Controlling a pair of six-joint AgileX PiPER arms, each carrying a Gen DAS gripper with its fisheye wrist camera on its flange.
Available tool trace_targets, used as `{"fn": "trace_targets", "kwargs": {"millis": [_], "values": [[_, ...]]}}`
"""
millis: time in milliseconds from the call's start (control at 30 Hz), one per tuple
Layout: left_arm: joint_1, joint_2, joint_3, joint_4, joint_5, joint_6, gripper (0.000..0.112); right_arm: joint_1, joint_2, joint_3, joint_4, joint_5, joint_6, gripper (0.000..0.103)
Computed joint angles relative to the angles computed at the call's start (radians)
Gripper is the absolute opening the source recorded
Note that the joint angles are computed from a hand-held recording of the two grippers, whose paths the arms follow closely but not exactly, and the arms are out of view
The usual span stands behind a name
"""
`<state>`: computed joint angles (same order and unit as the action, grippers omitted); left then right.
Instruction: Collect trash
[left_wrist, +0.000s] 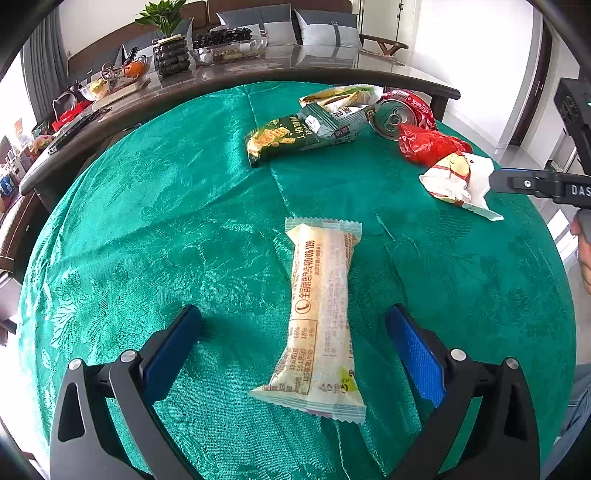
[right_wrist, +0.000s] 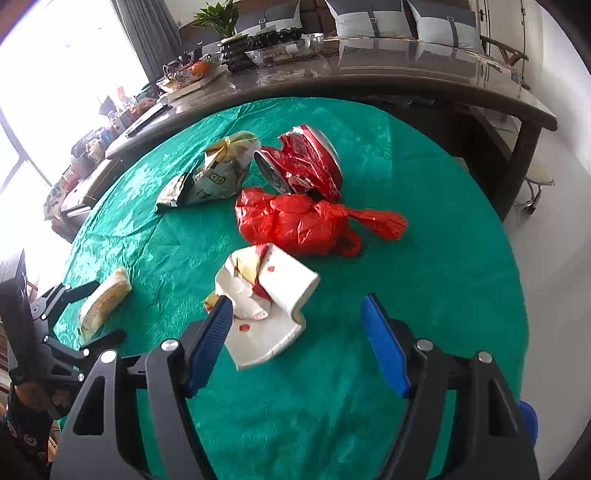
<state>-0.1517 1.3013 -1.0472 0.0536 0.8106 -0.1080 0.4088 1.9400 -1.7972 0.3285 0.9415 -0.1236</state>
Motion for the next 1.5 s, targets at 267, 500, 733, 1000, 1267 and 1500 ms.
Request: {"fn": "trace_targets", "kwargs": {"millis": [267,500,733,1000,1267,1500], "values": [[0.134,-0.030,-0.003,-0.231,0.055,0.274,0.098,0.091,0.038,-0.114,-0.037,0.135,-0.012,0.029],[0.180,-0.069,0.003,-0.299,0.125,0.363,0.092,0.174,-0.128,0.072,-0.093,0.166,0.089,0.033],[0.145,-0.022,-0.073,-0.278,0.163,0.340,0.078,0.107,-0.114,0.031,-0.063,0.190,0.187,0.062],[0.086,0.045,-0.148,-0.194,0.182,0.261,0.048,0.005,-0.051,0.037,0.098,0.190,0.276,0.026],[0.118,-0.005,-0.126,-0.322,0.187,0.314,0.017,0.046,-0.224,0.159,0.015,0.117,0.187,0.012],[-0.078,-0.013,-0.203,-0.309,0.187,0.168,0.017,-0.078,-0.403,0.349,0.055,0.077,0.099,0.012]]}}
